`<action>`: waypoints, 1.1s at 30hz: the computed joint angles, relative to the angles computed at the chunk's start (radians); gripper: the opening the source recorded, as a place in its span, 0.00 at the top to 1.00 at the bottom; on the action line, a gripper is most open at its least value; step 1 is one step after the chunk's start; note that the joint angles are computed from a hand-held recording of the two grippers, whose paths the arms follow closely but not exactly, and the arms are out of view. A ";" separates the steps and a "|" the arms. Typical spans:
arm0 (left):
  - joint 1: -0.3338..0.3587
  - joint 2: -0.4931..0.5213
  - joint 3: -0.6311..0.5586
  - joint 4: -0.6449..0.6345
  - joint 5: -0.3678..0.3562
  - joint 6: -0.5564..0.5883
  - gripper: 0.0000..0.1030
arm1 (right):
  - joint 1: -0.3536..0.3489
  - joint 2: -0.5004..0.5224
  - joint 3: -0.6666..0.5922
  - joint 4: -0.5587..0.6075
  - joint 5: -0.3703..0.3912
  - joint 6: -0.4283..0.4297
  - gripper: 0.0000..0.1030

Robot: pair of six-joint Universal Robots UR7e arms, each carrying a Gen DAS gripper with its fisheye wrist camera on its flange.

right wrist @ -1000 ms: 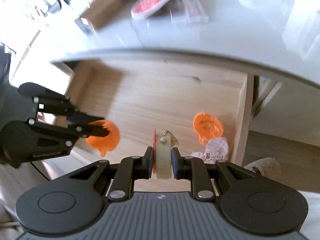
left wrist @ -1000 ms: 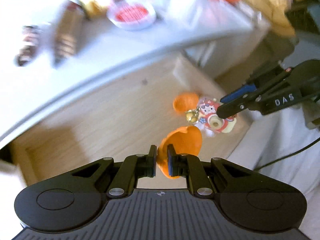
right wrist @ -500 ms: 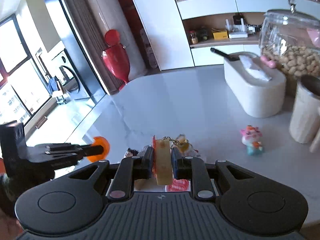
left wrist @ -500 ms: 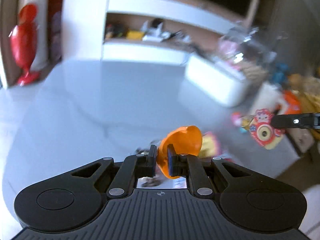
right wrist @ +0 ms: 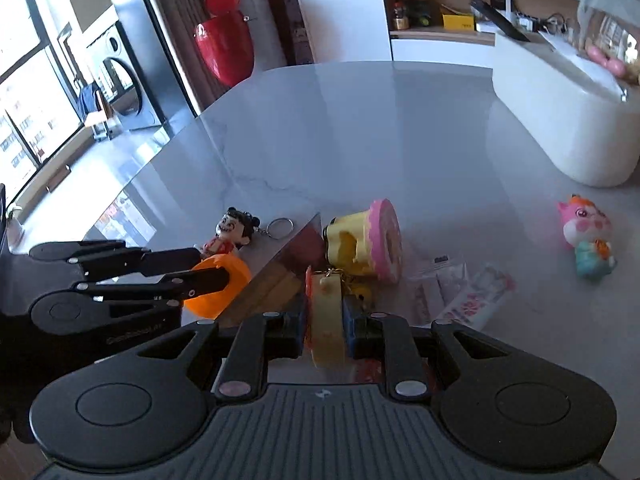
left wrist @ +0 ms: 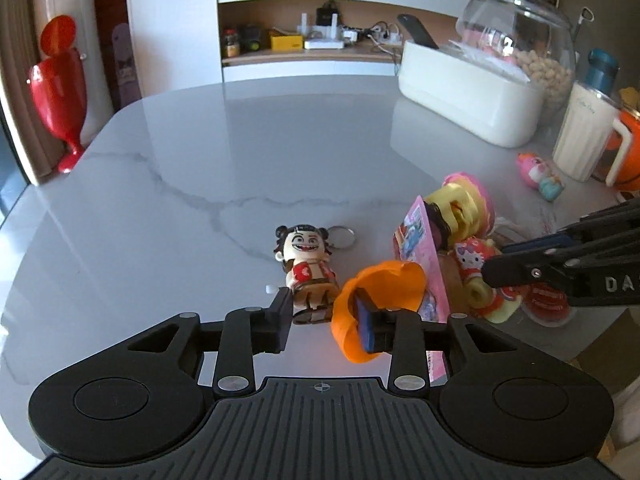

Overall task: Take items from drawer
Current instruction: 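Set the capsule half and tag keychain on the countertop and open both grippers, then grasp the pink-and-white wrapper with the left gripper while the right gripper grasps the other orange capsule half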

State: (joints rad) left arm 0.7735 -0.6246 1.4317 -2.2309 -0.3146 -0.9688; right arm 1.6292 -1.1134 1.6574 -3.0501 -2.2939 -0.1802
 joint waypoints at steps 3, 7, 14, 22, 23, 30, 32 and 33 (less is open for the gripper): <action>-0.009 -0.007 0.005 0.057 0.001 -0.050 0.63 | 0.012 -0.010 0.028 -0.028 -0.013 -0.005 0.81; -0.010 -0.002 -0.007 0.053 -0.009 -0.030 0.67 | 0.042 -0.043 0.086 -0.138 -0.010 -0.064 0.72; -0.028 -0.006 -0.015 0.065 -0.027 -0.030 0.67 | 0.084 -0.116 0.211 -0.266 -0.069 -0.111 0.50; -0.063 0.015 -0.066 0.125 -0.034 -0.018 0.67 | 0.068 -0.227 0.414 -0.254 -0.172 0.007 0.50; -0.070 0.023 -0.073 0.110 -0.035 0.005 0.67 | 0.061 -0.242 0.436 -0.244 -0.170 0.031 0.50; -0.107 0.097 -0.128 -0.142 -0.183 0.334 0.67 | -0.012 -0.356 0.515 -0.110 -0.106 0.246 0.50; -0.095 0.118 -0.163 -0.153 -0.324 0.414 0.67 | -0.022 -0.370 0.526 -0.136 -0.075 0.246 0.50; -0.083 0.135 -0.196 -0.124 -0.411 0.440 0.67 | -0.021 -0.367 0.525 -0.153 -0.078 0.234 0.50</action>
State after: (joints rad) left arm 0.6905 -0.4894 1.2359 -2.3549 -0.7260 -0.5284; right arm 1.6079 -1.4804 2.1820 -3.2027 -2.3721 0.0535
